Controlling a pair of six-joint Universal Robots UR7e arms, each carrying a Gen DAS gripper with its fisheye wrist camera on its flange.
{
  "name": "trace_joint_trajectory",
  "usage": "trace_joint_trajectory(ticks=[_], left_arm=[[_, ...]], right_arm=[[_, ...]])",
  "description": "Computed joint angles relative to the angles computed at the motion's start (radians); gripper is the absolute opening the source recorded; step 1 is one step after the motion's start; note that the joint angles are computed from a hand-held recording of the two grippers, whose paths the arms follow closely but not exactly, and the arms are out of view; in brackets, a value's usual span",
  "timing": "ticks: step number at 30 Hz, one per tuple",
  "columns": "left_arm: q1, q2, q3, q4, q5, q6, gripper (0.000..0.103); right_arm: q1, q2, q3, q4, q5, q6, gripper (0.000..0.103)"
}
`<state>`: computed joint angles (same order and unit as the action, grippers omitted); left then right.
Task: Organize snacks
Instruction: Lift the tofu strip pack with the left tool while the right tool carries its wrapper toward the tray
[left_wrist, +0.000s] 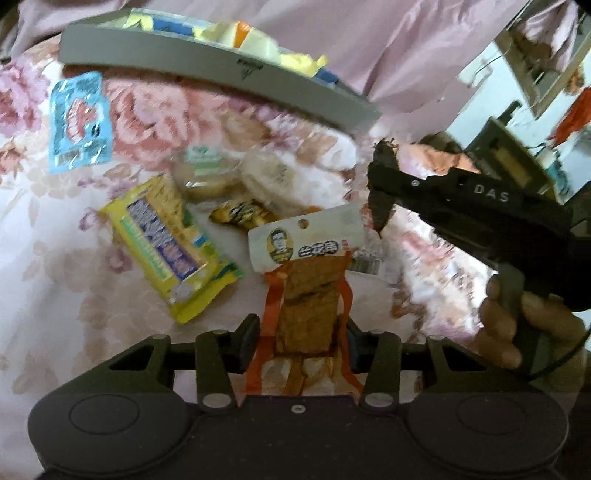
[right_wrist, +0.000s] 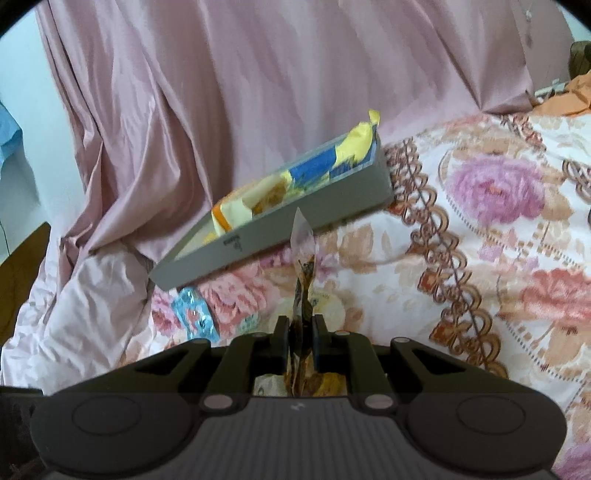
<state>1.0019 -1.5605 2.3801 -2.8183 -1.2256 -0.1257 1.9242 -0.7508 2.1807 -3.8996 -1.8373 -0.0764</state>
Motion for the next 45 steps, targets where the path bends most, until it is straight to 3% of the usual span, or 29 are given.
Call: trace_joint_trajectory(ticks=[7,13,22,35,45], left_arm=[[0.005,0.003,0.021,-0.081,-0.027,-0.012,0.046],[0.028,-0.012,0.039,-0.184,-0.104,-0.009,0.046],[-0.016,0.018,0.012,-0.35,-0.049,0.005,0.046],[-0.01,0.265,-0.304,-0.538,0.046,0.107,0.046],[0.013,0.439,-0.498,-0.494,0.061,0.106,0.046]], right_arm=[[-0.008,-0.009,0.007,-0.077,0.023,-0.012,0.014],[-0.009,-0.008,0.006,-0.075,0.028,-0.019,0.014],[-0.006,0.005,-0.022,-0.098,0.077,-0.058,0.014],[-0.048,0.054,-0.219,-0.125,0.244,-0.122,0.014],[-0.082,0.082,-0.343,-0.039,0.237,-0.159,0.014]])
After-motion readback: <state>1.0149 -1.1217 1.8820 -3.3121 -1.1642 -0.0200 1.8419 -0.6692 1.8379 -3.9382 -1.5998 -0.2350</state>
